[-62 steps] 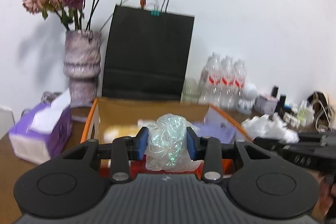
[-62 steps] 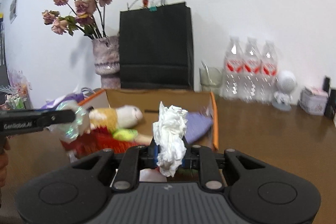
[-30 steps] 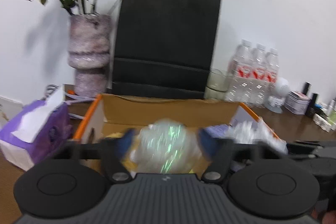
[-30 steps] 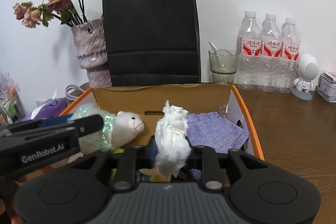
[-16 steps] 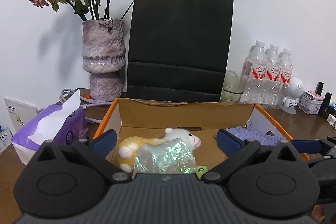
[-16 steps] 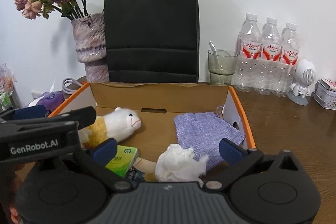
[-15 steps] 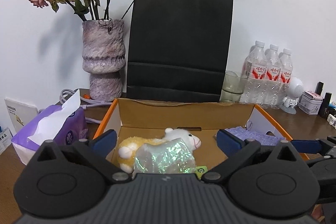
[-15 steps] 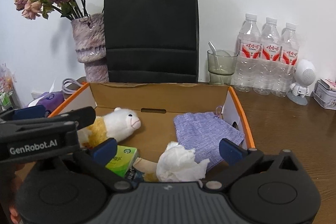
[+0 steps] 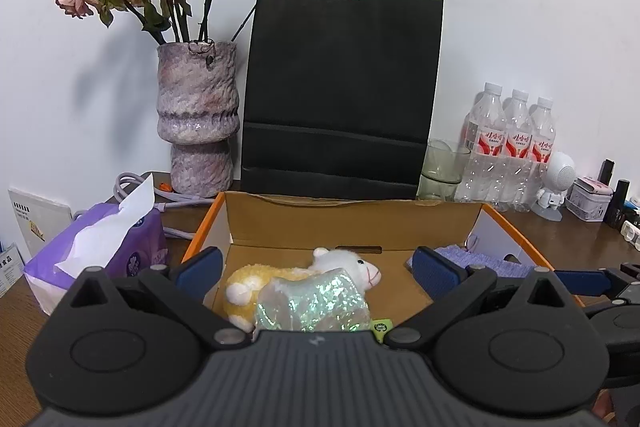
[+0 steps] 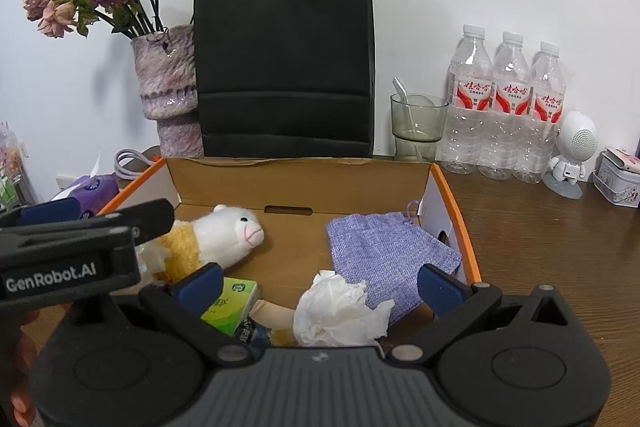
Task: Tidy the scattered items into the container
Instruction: 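Grasp the round white tin with the left tool while the right tool grasps the soap bar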
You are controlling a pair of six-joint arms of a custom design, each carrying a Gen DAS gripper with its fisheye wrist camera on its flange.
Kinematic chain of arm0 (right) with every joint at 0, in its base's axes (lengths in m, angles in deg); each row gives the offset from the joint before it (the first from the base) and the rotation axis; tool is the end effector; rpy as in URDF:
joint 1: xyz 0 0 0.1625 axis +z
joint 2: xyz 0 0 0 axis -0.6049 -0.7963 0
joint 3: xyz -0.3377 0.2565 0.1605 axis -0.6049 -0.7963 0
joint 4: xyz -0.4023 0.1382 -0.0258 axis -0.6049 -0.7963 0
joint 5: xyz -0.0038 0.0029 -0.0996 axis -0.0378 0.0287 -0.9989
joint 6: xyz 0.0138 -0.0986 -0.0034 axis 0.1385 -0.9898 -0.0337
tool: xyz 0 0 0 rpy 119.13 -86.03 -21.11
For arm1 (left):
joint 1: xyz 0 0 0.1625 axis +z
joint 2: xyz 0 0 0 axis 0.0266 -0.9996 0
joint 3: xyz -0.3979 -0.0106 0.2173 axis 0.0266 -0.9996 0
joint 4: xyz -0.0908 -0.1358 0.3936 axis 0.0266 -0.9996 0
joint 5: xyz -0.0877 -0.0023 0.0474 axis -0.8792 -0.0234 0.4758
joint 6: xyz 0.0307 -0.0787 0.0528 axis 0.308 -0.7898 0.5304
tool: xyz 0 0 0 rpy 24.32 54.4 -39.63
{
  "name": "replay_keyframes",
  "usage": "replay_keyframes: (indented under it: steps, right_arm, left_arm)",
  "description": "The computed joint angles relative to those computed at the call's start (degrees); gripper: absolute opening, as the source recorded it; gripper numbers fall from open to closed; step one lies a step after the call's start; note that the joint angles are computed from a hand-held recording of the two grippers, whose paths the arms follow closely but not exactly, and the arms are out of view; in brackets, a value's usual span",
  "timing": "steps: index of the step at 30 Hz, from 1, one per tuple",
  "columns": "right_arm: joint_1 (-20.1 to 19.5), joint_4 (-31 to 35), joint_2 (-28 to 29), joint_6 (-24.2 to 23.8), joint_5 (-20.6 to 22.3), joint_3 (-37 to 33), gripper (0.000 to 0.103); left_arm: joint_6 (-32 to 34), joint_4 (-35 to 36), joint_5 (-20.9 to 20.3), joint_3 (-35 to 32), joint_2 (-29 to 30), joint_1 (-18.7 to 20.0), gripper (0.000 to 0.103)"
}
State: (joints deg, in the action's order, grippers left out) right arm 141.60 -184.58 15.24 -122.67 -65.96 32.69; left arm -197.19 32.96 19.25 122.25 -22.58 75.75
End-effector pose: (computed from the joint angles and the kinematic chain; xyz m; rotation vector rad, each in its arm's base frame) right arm 0.3024 -0.7878 -0.0960 0.8165 -2.3201 1.0305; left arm 0.0271 -0.7361 0.2398 0.3455 1.9999 -1.4053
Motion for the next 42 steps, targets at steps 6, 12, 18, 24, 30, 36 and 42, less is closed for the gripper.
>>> replay_keyframes:
  steps: [6, 12, 18, 24, 30, 36, 42]
  right_arm:
    - [0.2, -1.8, -1.9, 0.4, 1.4, 3.3, 0.103]
    - [0.4, -6.8, -4.6, -1.1, 0.1, 9.5, 0.103]
    - [0.0, -12.8, -8.0, -1.3, -1.7, 17.4, 0.103]
    - [-1.0, -17.7, -10.2, -2.5, -4.3, 24.9, 0.103]
    - [-2.4, -19.7, -10.6, -1.7, -6.1, 29.6, 0.103]
    - [-3.2, -20.7, -10.0, -1.2, -6.5, 31.0, 0.103]
    - [-3.3, -19.8, -8.8, -1.9, -7.3, 29.0, 0.103]
  left_arm:
    - [-0.6, -2.3, 0.6, 3.6, -2.7, -0.3, 0.103]
    - [-1.2, -3.9, -0.4, 8.0, -5.8, -1.0, 0.103]
    - [0.8, -6.9, -0.9, 15.3, -10.9, -1.6, 0.103]
    - [0.9, -6.3, -2.4, 20.0, -13.8, -0.8, 0.103]
    - [-0.8, -3.7, -3.0, 22.0, -13.6, 0.5, 0.103]
    - [-1.7, -1.4, -2.5, 22.2, -12.3, 1.2, 0.103]
    - [-1.4, 1.8, -3.9, 18.6, -8.4, 1.3, 0.103]
